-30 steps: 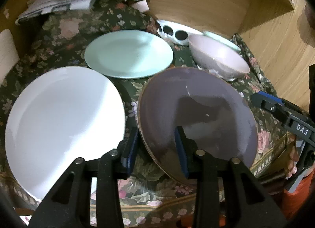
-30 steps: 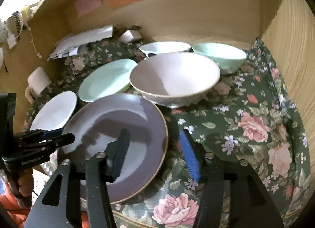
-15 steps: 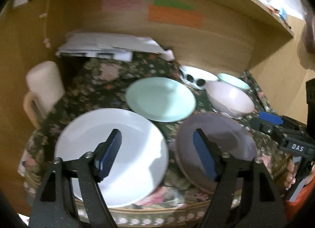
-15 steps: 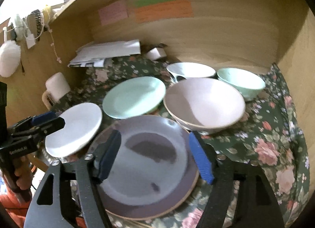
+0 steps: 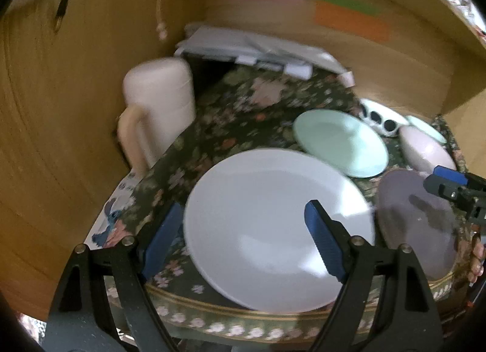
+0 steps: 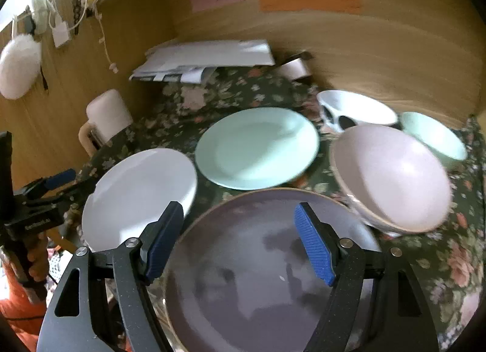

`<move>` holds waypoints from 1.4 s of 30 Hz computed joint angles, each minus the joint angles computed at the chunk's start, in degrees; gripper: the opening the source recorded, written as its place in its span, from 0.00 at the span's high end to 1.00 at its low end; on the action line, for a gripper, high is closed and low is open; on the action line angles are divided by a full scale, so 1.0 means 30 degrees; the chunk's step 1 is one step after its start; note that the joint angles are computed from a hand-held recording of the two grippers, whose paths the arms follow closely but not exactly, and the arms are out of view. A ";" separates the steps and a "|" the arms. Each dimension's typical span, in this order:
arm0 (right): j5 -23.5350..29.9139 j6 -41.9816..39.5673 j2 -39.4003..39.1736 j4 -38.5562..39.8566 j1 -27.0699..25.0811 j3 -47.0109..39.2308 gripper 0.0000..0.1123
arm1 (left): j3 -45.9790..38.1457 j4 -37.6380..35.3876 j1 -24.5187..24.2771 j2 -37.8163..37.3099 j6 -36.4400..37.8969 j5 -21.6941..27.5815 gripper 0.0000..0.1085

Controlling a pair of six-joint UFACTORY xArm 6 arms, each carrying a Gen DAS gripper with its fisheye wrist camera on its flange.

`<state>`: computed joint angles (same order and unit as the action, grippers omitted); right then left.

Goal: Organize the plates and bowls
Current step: 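Close the left tool on the white plate rim while the right tool grips it too, then lift the white plate and carry it over the dark brown plate with both tools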

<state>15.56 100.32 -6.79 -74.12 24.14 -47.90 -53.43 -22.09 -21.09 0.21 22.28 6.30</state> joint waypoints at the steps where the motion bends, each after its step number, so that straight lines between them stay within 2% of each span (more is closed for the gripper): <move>1: -0.0301 -0.0264 0.0514 0.0121 -0.0065 -0.0411 0.35 | -0.0082 0.0029 0.0169 0.0135 -0.0032 0.0143 0.23; 4: -0.0575 -0.2411 0.1530 0.1988 0.0003 -0.1248 0.35 | -0.0199 0.0113 0.0596 0.0441 -0.0041 0.0447 0.23; 12: -0.0853 -0.8809 0.4050 0.7764 0.0275 -0.3283 0.35 | -0.0965 -0.2250 0.1087 0.1305 0.2545 0.1963 0.23; 17: -0.0802 -1.2704 0.5471 1.1696 0.0528 -0.4447 0.36 | -0.1465 -0.2680 0.1359 0.1752 0.3294 0.3142 0.41; 22: -0.0587 -1.5703 0.6305 1.4861 0.0660 -0.5189 0.48 | -0.1873 -0.3762 0.1514 0.2056 0.4291 0.3713 0.47; 32: 0.0375 -1.9993 0.7726 1.9650 0.0928 -0.6640 0.71 | -0.2304 -0.6278 0.1590 0.2166 0.6854 0.4934 0.55; 36: 0.0429 -2.0759 0.8073 2.0453 0.1033 -0.7013 0.72 | -0.2431 -0.6779 0.1604 0.2197 0.7277 0.5237 0.58; 42: 0.0456 -1.9230 0.8522 1.9049 0.1068 -0.7483 0.73 | -0.2358 -0.6757 0.1519 0.2163 0.7292 0.4989 0.59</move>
<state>16.93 42.63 18.78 -16.97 27.34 -70.35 -60.50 -42.36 -16.53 6.70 44.16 21.26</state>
